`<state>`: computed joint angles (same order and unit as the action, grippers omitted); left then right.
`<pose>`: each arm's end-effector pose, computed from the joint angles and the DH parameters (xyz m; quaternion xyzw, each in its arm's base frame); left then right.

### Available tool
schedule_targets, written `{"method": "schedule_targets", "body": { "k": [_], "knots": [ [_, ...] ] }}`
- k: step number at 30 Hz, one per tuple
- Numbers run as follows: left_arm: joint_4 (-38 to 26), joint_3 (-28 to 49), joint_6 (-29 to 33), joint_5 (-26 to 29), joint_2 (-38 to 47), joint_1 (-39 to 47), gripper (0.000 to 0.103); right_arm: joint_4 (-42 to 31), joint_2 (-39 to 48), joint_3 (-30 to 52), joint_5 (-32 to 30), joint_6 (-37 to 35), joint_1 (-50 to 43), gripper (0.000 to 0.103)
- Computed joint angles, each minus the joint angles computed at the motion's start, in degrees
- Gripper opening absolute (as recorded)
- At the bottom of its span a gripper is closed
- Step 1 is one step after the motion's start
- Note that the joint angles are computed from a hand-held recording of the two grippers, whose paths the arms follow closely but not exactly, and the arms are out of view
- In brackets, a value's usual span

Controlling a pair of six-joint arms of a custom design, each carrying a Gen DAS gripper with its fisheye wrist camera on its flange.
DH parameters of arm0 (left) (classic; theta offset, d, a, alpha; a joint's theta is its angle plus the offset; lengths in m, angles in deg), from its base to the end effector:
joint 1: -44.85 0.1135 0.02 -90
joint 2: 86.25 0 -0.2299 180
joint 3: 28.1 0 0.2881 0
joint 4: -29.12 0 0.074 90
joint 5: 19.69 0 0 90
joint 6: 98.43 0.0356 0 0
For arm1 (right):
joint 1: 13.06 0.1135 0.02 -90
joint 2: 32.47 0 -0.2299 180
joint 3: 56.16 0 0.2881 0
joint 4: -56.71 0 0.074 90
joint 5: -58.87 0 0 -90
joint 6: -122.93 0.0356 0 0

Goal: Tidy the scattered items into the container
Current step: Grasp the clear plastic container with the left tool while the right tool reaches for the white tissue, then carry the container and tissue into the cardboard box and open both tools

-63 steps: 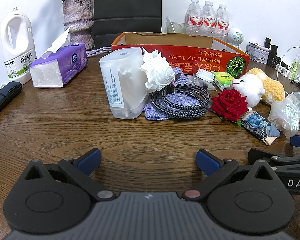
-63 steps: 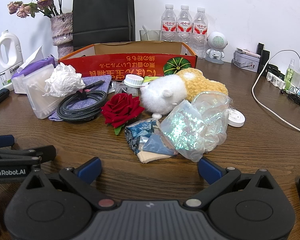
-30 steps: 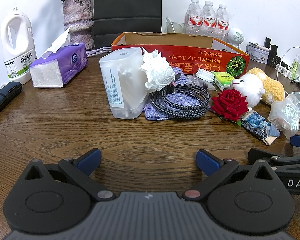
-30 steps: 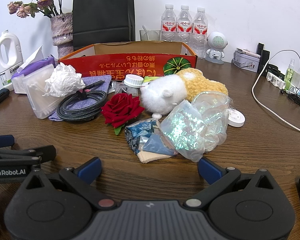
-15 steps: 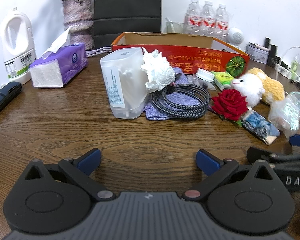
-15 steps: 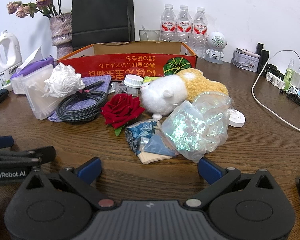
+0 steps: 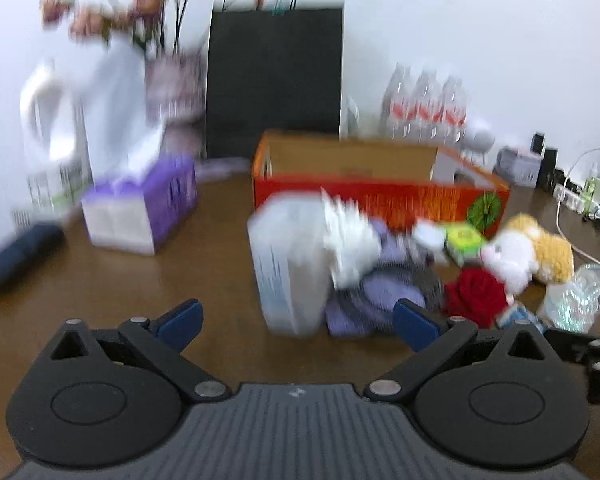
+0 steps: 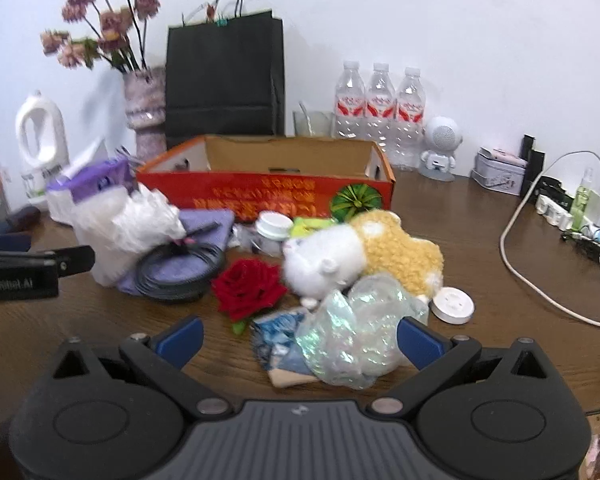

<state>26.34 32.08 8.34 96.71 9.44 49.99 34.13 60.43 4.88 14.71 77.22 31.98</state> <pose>0.3604 0.0165 0.1093 0.1878 0.8615 -0.1211 0.4559 0.2539 0.2181 0.1107 0.1132 0.8778 -0.0660 0.4607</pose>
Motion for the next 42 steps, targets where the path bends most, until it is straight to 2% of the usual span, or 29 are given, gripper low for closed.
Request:
{"method": "schedule_targets", "body": {
  "k": [2,5,7,16,22,26,29,33,34,36,38,42],
  "knots": [
    [-1.0,-0.9,1.6,0.5,0.6,0.0,0.103,-1.9,3.0,2.1,0.0,1.7,0.2,0.103],
    [1.3,-3.9,3.0,-2.2,0.0,-0.9,0.103,-2.9,6.3,4.1,-1.9,2.8,-0.2,0.103],
    [-0.5,-3.7,4.7,-2.6,0.2,-1.4,0.103,-3.5,7.4,4.4,-1.5,4.9,0.2,0.103],
    [2.7,-6.6,5.5,-6.2,-1.8,-3.0,0.103,-2.3,6.4,2.4,-1.9,7.6,0.4,0.103],
    [0.8,-4.0,5.2,-6.9,-0.6,-3.1,0.103,2.1,3.3,-0.7,-0.5,5.9,0.8,0.103],
    [-0.9,0.1,7.3,-1.9,1.5,-1.2,0.103,5.3,0.8,-1.6,3.7,2.4,0.9,0.103],
    [-3.6,6.8,7.6,2.4,5.4,0.3,0.103,7.3,-0.6,-1.7,5.3,-0.1,0.0,0.102],
    [-8.5,19.2,6.4,8.2,13.3,1.4,0.103,13.4,-2.6,-2.6,1.0,-5.7,-3.1,0.093],
    [-9.4,22.2,5.9,9.4,15.5,1.5,0.102,15.1,-2.5,-2.5,-1.1,-6.3,-4.2,0.088],
    [-10.7,27.1,5.9,10.9,18.9,1.4,0.083,19.1,-1.3,-1.7,-7.5,-7.3,-6.9,0.078],
    [-13.4,30.9,6.4,11.8,21.5,1.4,0.045,22.1,1.8,1.2,-14.2,-9.3,-9.3,0.073],
    [-17.9,34.6,5.9,15.1,24.0,3.2,0.042,22.7,11.2,12.4,-25.0,-14.8,-12.5,0.073]
  ]
}}
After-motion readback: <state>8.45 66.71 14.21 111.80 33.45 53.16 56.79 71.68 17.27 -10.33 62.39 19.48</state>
